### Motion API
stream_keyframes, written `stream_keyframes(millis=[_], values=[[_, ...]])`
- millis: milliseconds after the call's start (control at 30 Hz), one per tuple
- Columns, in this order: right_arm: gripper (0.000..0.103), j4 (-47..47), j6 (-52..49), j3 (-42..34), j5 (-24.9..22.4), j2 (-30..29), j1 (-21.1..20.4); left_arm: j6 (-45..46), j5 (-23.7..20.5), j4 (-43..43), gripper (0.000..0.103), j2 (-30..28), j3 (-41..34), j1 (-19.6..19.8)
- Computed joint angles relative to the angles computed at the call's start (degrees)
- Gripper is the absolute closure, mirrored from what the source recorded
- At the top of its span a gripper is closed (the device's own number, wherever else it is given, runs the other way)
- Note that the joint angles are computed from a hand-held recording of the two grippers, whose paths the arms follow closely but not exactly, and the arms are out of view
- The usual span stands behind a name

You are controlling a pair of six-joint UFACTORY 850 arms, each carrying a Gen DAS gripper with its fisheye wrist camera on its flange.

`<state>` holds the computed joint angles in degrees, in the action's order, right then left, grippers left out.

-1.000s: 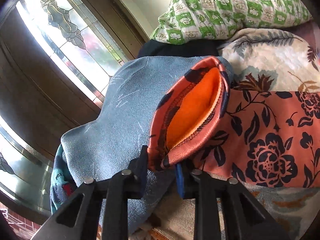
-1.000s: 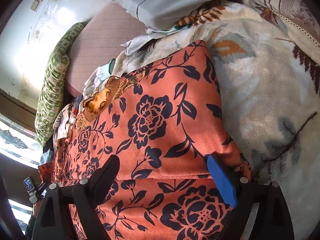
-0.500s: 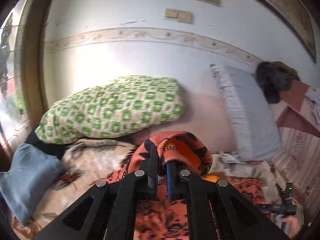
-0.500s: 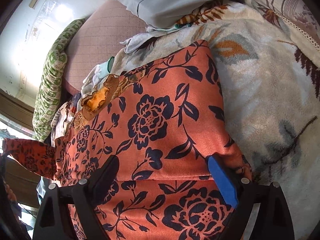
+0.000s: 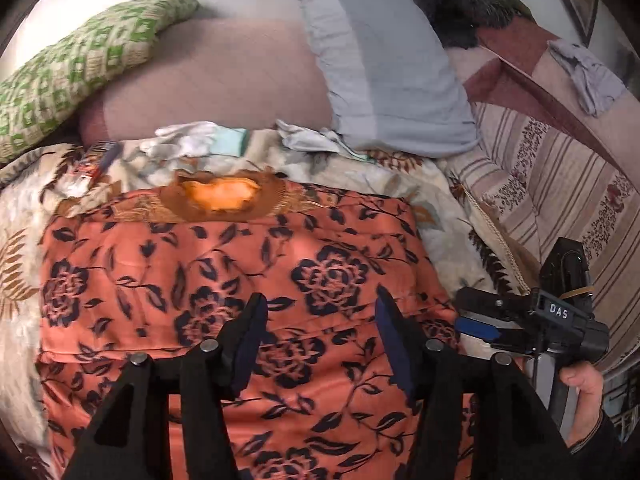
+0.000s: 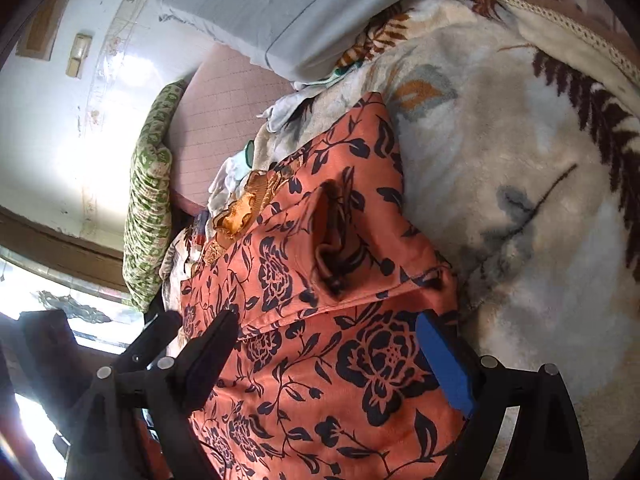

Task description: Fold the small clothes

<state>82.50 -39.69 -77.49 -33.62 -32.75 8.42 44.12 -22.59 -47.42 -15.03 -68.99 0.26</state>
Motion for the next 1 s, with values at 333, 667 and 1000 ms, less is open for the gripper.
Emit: stream_keyframes(millis=[333, 667, 1000], values=[[0.011, -0.04, 1.63, -8.11, -0.47, -4.31, 1.25, -41.46, 9.96, 46.65, 0.031, -2.29, 2.18, 13.49], [0.083, -48.87, 42.81, -38.48, -5.59, -21.74, 4.48, -40.82, 8.12, 46.47, 0.031, -7.45, 1.65, 15.83], [0.071, -62.25, 49.49, -35.92, -0.69, -18.92, 5.56, -38.41, 10.16, 43.85, 0.030, -6.56, 1.48, 15.56]])
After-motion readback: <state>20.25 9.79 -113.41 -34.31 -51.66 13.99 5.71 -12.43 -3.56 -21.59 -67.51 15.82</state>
